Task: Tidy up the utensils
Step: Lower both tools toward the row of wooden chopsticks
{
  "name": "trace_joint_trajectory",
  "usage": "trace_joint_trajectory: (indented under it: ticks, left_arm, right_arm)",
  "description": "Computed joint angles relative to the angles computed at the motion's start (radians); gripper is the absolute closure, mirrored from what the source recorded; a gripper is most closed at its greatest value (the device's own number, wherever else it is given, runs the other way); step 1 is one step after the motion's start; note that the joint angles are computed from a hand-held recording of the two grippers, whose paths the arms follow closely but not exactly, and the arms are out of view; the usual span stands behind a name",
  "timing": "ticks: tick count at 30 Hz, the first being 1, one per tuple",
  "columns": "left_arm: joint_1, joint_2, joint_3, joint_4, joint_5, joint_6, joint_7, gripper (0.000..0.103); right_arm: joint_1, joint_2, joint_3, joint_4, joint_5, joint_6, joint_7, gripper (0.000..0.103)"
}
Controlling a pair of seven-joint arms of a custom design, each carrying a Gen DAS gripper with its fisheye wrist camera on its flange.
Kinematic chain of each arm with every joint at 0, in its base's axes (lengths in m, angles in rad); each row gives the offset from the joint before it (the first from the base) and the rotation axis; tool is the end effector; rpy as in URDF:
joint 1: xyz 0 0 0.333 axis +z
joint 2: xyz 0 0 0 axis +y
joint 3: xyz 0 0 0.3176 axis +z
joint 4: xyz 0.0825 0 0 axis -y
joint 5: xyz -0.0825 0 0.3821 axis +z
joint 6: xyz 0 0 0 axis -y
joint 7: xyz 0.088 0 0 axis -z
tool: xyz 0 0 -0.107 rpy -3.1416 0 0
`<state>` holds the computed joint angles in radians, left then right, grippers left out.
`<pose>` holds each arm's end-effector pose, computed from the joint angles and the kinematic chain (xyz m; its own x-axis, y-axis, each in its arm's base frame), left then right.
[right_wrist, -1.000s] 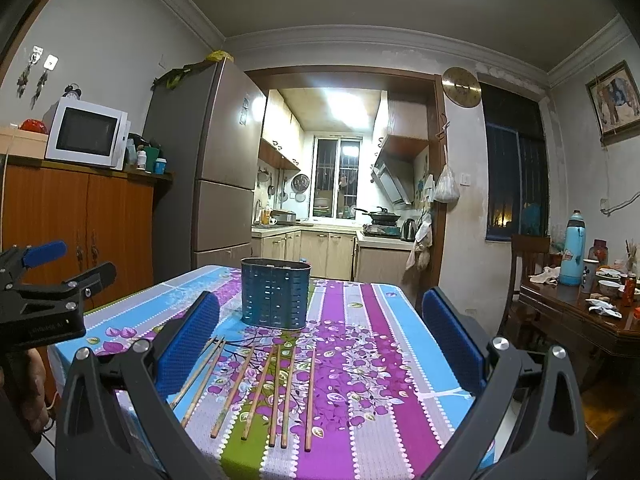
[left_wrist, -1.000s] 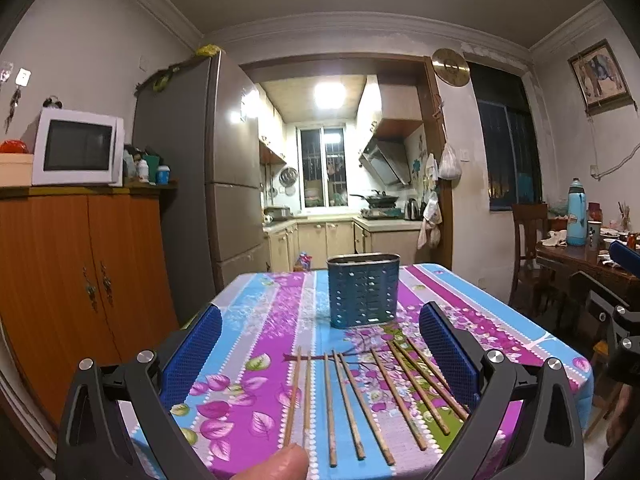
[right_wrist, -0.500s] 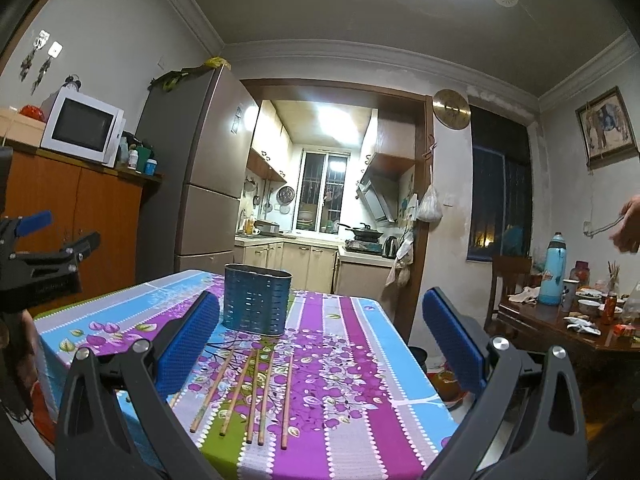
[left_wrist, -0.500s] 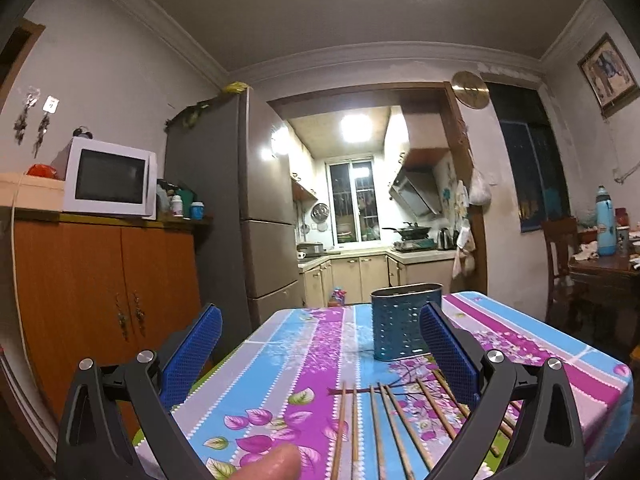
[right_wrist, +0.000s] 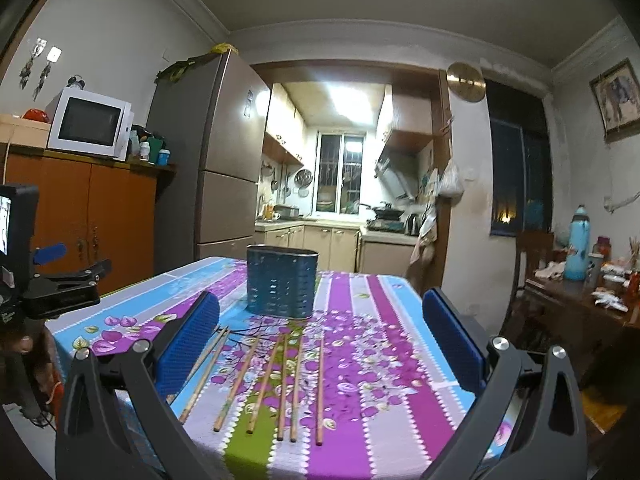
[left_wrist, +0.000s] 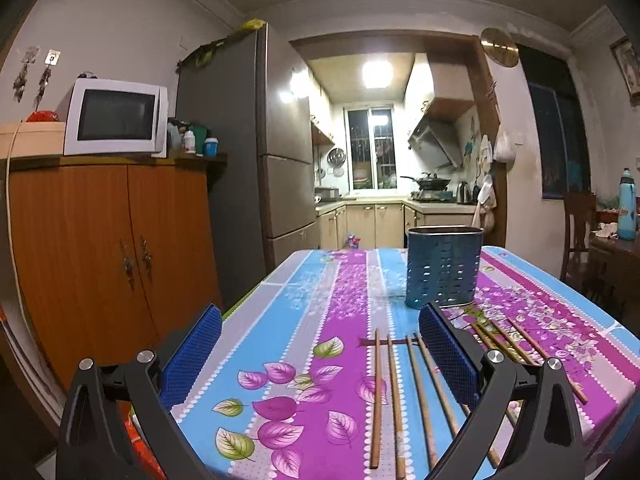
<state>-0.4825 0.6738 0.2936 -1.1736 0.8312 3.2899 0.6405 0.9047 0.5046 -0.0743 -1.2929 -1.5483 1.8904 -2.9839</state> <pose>0.7039 -0.2999 0.5447 -0.3347 -0.9404 -0.0606 -0.1411 0.1136 -0.9835 0.5371 0.4991 0.5411 -0.4079 -0.9110 0.0608 -0.0769 -0.0321 -0.9965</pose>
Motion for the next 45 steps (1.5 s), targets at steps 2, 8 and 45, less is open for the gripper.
trace_joint_trajectory:
  ticks: [2, 8, 45]
  left_arm:
    - [0.043, 0.011, -0.068, 0.024, -0.004, -0.025, 0.042, 0.004]
    - [0.079, 0.024, -0.136, 0.051, -0.009, -0.046, 0.090, 0.004]
    - [0.322, 0.019, -0.552, -0.061, -0.241, -0.101, 0.581, 0.007]
  right_arm:
    - [-0.007, -0.004, 0.000, -0.004, 0.005, 0.010, 0.015, 0.005]
    - [-0.031, -0.003, 0.006, 0.008, 0.043, 0.042, 0.005, 0.005]
    - [-0.086, -0.020, 0.033, -0.049, 0.157, 0.217, -0.032, 0.059]
